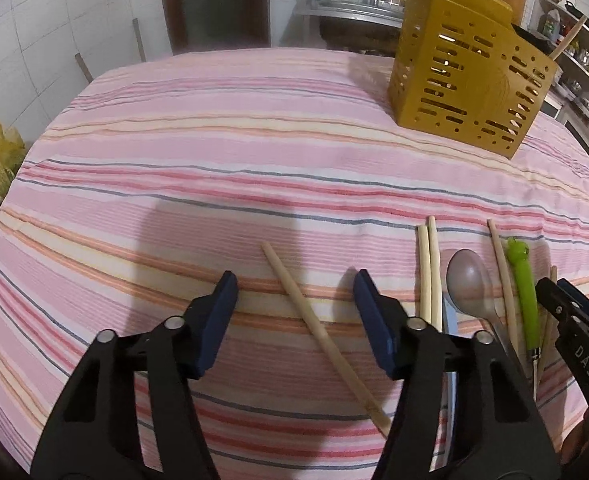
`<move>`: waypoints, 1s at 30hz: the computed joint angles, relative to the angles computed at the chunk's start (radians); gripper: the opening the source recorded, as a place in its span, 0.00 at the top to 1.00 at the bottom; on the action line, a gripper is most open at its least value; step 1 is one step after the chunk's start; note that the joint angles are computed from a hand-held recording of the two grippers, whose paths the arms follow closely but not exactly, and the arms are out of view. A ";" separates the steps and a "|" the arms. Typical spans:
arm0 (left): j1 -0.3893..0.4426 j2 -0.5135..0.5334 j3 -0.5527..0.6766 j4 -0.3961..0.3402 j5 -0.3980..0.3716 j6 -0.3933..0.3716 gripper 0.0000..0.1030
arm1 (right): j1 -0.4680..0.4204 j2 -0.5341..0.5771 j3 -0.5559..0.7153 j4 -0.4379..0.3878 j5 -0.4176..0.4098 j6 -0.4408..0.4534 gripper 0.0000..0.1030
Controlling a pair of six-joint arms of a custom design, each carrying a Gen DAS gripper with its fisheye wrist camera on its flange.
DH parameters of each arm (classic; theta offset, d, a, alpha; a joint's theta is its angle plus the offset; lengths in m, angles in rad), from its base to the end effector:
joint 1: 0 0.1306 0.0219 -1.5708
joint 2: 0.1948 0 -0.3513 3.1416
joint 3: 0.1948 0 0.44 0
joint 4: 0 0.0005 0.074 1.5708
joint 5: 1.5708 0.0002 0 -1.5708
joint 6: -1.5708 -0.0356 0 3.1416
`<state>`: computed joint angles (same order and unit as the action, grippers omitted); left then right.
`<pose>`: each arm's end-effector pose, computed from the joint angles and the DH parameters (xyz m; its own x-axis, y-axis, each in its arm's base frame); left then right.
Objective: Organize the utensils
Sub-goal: 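Move both open tools back down to the remaining chopsticks, then close the left tool on a chopstick while the right tool grasps another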
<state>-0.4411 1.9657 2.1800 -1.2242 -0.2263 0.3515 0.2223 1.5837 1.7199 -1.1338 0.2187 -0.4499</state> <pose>0.6406 -0.2942 0.4240 -0.8250 0.0185 -0.5648 0.0257 0.9997 -0.0048 0.5764 0.1219 0.4426 -0.7816 0.2586 -0.5676 0.2659 0.9613 0.0717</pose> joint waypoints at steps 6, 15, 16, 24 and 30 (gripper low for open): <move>0.004 0.042 0.064 -0.039 0.006 0.019 0.73 | -0.004 0.018 0.022 -0.009 -0.001 -0.015 0.85; 0.027 0.110 0.178 -0.107 0.076 0.022 0.91 | -0.015 0.066 0.087 -0.033 -0.014 -0.010 0.89; 0.029 0.117 0.189 -0.112 0.080 0.022 0.92 | -0.020 0.069 0.092 -0.033 -0.024 -0.017 0.89; 0.034 0.085 0.151 -0.068 0.103 0.019 0.96 | -0.032 0.024 0.060 0.036 -0.024 -0.014 0.90; 0.020 0.010 0.079 0.026 0.072 -0.002 0.96 | -0.036 -0.031 0.026 0.101 -0.003 0.007 0.91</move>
<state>-0.4209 1.9762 2.2587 -1.1984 -0.1538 0.3493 0.1868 1.5527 1.7463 -1.0326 0.2154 -0.4429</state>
